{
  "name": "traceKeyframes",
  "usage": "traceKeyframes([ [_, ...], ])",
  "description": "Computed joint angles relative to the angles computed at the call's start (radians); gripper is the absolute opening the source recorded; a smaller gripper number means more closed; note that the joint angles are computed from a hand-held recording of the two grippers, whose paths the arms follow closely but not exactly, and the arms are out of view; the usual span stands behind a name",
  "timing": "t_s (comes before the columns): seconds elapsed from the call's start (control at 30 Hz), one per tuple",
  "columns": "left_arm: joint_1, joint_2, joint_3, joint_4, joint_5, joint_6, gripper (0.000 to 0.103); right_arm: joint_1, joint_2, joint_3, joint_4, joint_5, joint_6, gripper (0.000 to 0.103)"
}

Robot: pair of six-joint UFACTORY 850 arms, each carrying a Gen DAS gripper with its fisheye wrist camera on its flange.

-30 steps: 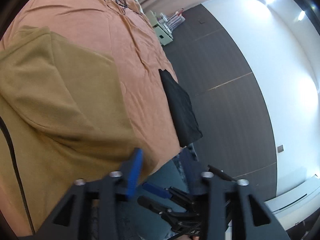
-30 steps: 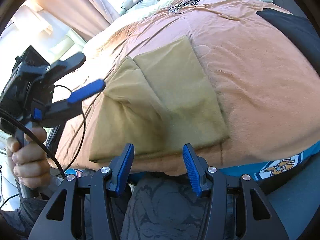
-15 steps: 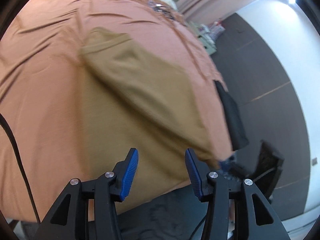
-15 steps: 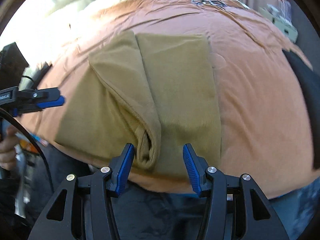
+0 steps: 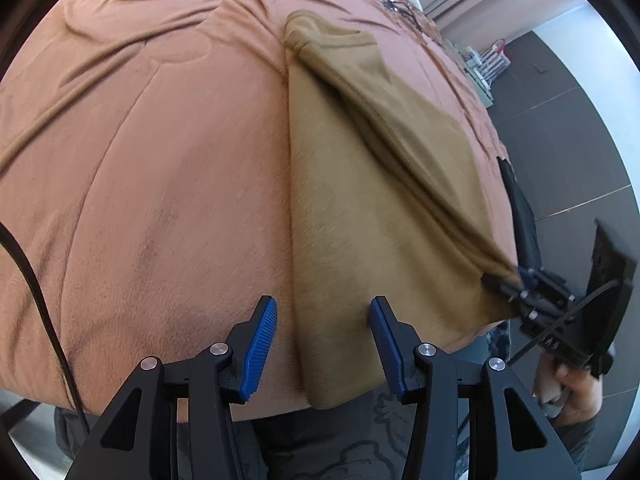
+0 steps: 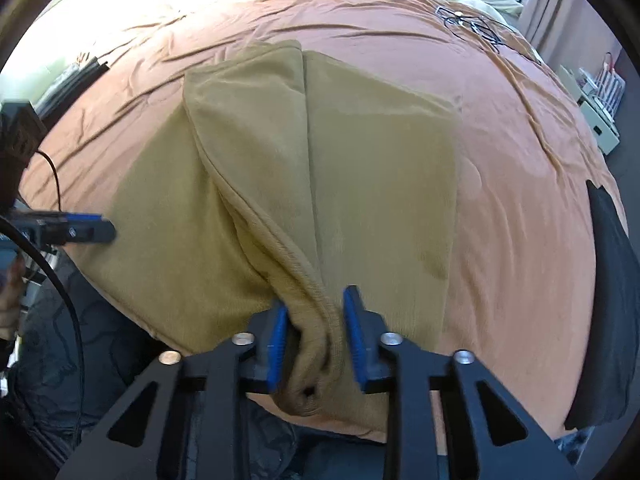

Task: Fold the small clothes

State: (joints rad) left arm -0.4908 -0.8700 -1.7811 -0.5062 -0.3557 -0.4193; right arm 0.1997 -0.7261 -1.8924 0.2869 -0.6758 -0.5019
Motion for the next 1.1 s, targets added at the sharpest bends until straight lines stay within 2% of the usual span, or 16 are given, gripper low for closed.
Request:
traceKeyframes([
  [0.2, -0.007, -0.023, -0.041, 0.102, -0.034, -0.076, 0.05, -0.08, 0.015, 0.038, 0.252, -0.022, -0.129, 0.008],
  [0.37, -0.012, -0.055, -0.095, 0.17, -0.069, -0.125, 0.05, -0.132, 0.02, 0.101, 0.396, -0.039, -0.173, 0.008],
  [0.7, -0.007, -0.053, -0.093, 0.147, -0.075, -0.08, 0.05, -0.217, -0.03, 0.12, 0.694, -0.161, -0.31, 0.008],
  [0.9, -0.011, -0.06, -0.107, 0.189, -0.101, -0.082, 0.05, -0.223, -0.018, 0.153, 0.7, -0.142, -0.352, 0.008],
  [1.1, -0.006, -0.054, -0.1, 0.152, -0.103, -0.055, 0.05, -0.21, 0.023, 0.176, 0.675, -0.099, -0.374, 0.007],
])
